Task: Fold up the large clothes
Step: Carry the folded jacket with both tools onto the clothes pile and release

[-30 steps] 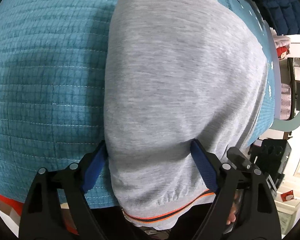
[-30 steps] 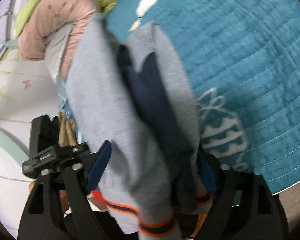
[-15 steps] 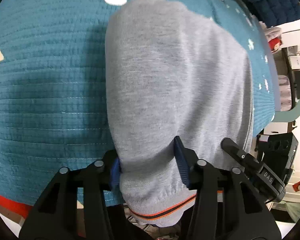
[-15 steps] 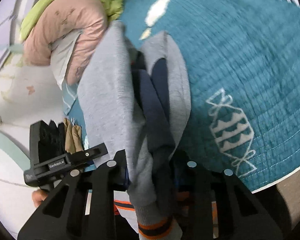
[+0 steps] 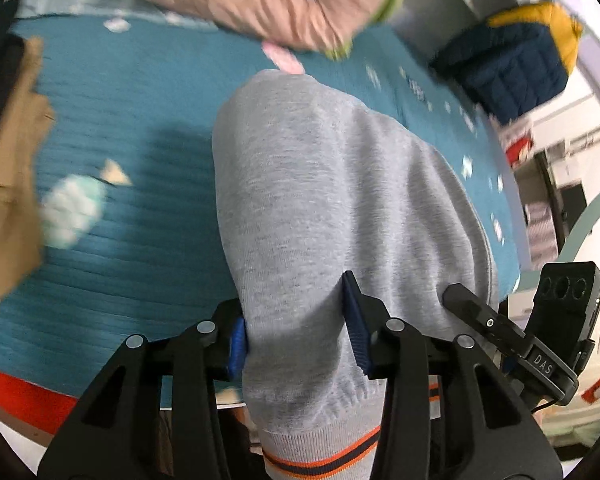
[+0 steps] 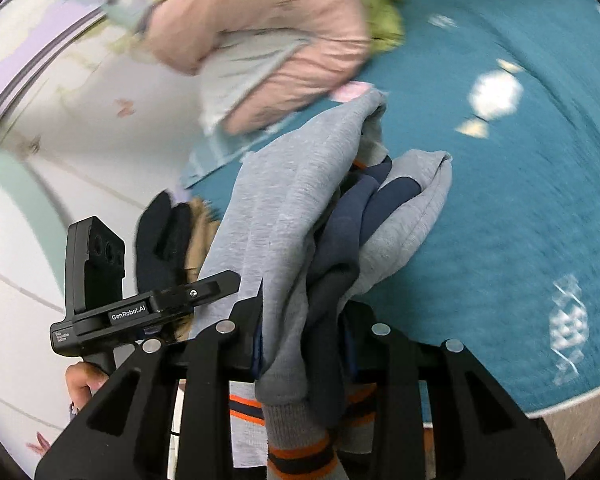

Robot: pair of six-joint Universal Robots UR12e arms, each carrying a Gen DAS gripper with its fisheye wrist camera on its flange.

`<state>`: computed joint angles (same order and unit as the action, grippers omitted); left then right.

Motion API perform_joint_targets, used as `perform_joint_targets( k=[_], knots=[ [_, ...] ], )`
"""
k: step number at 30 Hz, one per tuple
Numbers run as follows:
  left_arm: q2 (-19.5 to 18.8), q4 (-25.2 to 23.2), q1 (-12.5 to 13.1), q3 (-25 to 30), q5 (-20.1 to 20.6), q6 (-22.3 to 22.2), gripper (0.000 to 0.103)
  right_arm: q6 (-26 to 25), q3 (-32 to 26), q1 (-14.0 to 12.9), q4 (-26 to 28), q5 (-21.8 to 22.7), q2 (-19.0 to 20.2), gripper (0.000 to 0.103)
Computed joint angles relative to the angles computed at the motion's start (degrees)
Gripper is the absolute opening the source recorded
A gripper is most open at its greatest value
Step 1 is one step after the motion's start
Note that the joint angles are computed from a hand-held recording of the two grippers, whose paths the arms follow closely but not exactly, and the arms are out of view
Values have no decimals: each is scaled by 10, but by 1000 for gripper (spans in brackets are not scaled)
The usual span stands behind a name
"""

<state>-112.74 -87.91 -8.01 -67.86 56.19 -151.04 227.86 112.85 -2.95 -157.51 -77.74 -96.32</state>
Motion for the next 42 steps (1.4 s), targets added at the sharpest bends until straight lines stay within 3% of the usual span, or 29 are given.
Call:
perform_joint_targets(
  k=[9, 12, 17, 18, 21, 22, 23, 25, 28, 32, 35, 42],
  knots=[
    [-10, 69, 83, 68, -27, -31, 41, -89, -188, 50, -24, 43, 142, 27],
    [-26, 109, 103, 108, -4, -61, 41, -103, -257, 65, -30, 63, 197, 27],
    [-54, 160, 126, 160, 57, -92, 41, -64, -354, 87, -47, 108, 286, 27],
    [-61, 163, 129, 167, 66, -96, 42, -60, -377, 92, -27, 113, 307, 30],
    [-97, 131, 134, 203, 128, -116, 52, -59, -419, 103, 114, 118, 338, 43],
    [-100, 153, 132, 190, 170, -142, 54, -58, -425, 105, 148, 112, 343, 43],
    [-100, 175, 133, 177, 189, -154, 54, -50, -420, 107, 158, 108, 346, 43],
    [-96, 192, 137, 155, 191, -178, 67, -41, -403, 109, 148, 109, 344, 45],
    [-82, 224, 143, 122, 165, -181, 73, -37, -383, 108, 117, 104, 337, 53],
    [-57, 289, 144, 84, 178, -186, 76, -44, -358, 111, 93, 82, 317, 55],
    [-29, 351, 145, 44, 184, -189, 83, -79, -339, 119, 82, 43, 290, 58],
    [62, 471, 145, -85, 170, -135, 91, -166, -285, 138, 88, -50, 213, 61]
  ],
)
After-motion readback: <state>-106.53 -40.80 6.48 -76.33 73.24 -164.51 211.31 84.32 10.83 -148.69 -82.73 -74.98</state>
